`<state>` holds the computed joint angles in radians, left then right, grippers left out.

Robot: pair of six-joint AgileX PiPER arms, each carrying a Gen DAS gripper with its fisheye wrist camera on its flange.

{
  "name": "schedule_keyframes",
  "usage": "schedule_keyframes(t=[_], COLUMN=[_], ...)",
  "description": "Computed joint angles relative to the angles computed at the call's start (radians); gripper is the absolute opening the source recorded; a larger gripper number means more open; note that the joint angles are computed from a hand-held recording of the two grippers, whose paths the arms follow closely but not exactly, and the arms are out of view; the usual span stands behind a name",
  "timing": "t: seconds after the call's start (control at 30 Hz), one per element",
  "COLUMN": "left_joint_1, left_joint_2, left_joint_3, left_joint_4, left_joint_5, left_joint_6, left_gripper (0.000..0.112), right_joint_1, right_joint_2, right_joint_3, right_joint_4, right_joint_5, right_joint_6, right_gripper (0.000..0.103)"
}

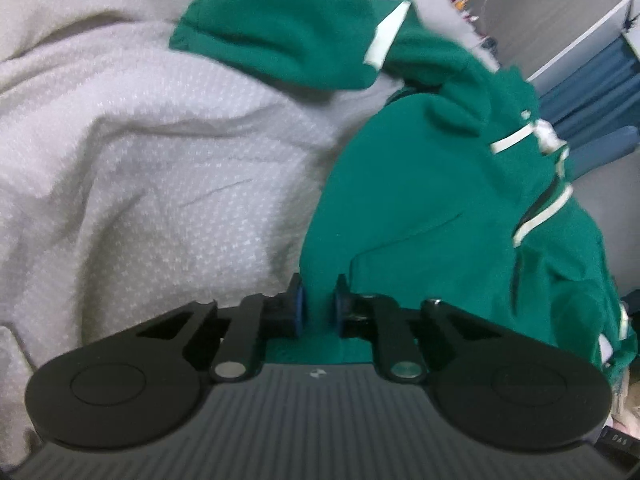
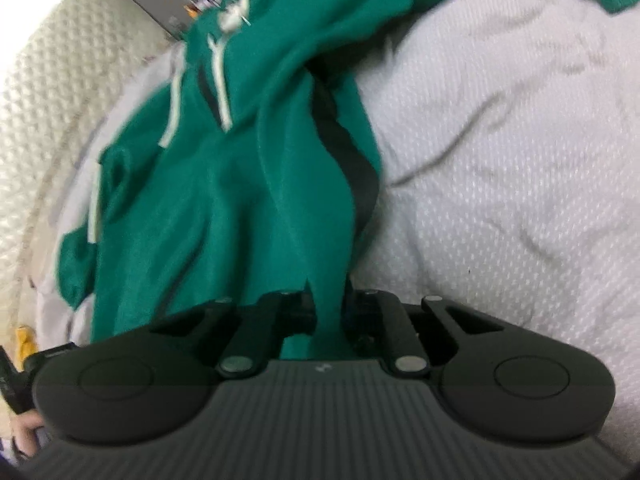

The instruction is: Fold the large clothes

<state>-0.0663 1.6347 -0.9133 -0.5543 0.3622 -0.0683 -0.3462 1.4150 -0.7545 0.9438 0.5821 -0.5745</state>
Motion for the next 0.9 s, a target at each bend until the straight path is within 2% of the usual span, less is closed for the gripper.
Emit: schedule_keyframes(t=[0.1, 0.17, 0.23, 0.3, 0.37, 0.47, 0.53, 0.63, 0.7, 0.77, 0.8, 0.87, 0.9], left_joint_1=[0.041, 0.101, 0.141, 0.141, 0.138, 0.111, 0.054, 0.009, -0.015, -0.020, -0.022, -0.037, -0.051], left_joint_2=[-0.073, -0.119, -0.165, -0.204, -0.229, -0.251, -0.251, -0.210, -0.188, -0.199, -0.208, -0.227, -0.244], left_joint_3=[0.038, 0.049, 0.045, 0.030, 0.004, -0.021, -0.033, -0.046, -0.055, -0.048, -0.049, -0.047, -0.042], left_joint_4=[-0.161, -0.286, -0.307, -0.251, -0.211, -0.107, 0.025, 0.146, 0.199, 0.195, 0.201, 0.243, 0.279], left_joint_5=[0.022, 0.096, 0.175, 0.213, 0.284, 0.356, 0.367, 0.383, 0.374, 0.371, 0.374, 0.379, 0.373], left_joint_6=[0.177, 0.293, 0.312, 0.275, 0.244, 0.160, 0.047, -0.047, -0.090, -0.084, -0.083, -0.111, -0.144], left_gripper=[0.013, 0.013, 0.013, 0.012, 0.012, 0.012, 0.013, 0.013, 0.014, 0.016, 0.018, 0.032, 0.049], right_joint_1=[-0.071, -0.147, -0.220, -0.268, -0.294, -0.275, -0.247, -0.226, -0.235, -0.261, -0.273, -0.296, -0.320], right_joint_2=[-0.067, -0.114, -0.136, -0.163, -0.167, -0.170, -0.161, -0.139, -0.122, -0.122, -0.131, -0.139, -0.139], right_joint_3=[-0.029, -0.062, -0.116, -0.161, -0.200, -0.213, -0.201, -0.180, -0.183, -0.196, -0.190, -0.196, -0.200], right_joint_4=[-0.050, -0.101, -0.132, -0.187, -0.233, -0.322, -0.377, -0.427, -0.410, -0.387, -0.377, -0.366, -0.345], right_joint_5=[0.086, 0.170, 0.260, 0.307, 0.337, 0.355, 0.362, 0.359, 0.364, 0.386, 0.394, 0.411, 0.427], right_joint_6=[0.006, -0.002, -0.026, -0.041, -0.025, 0.008, 0.026, 0.039, 0.042, 0.032, 0.029, 0.036, 0.024], right_gripper=[0.010, 0.010, 0.010, 0.010, 0.010, 0.010, 0.010, 0.011, 0.012, 0.016, 0.017, 0.024, 0.029])
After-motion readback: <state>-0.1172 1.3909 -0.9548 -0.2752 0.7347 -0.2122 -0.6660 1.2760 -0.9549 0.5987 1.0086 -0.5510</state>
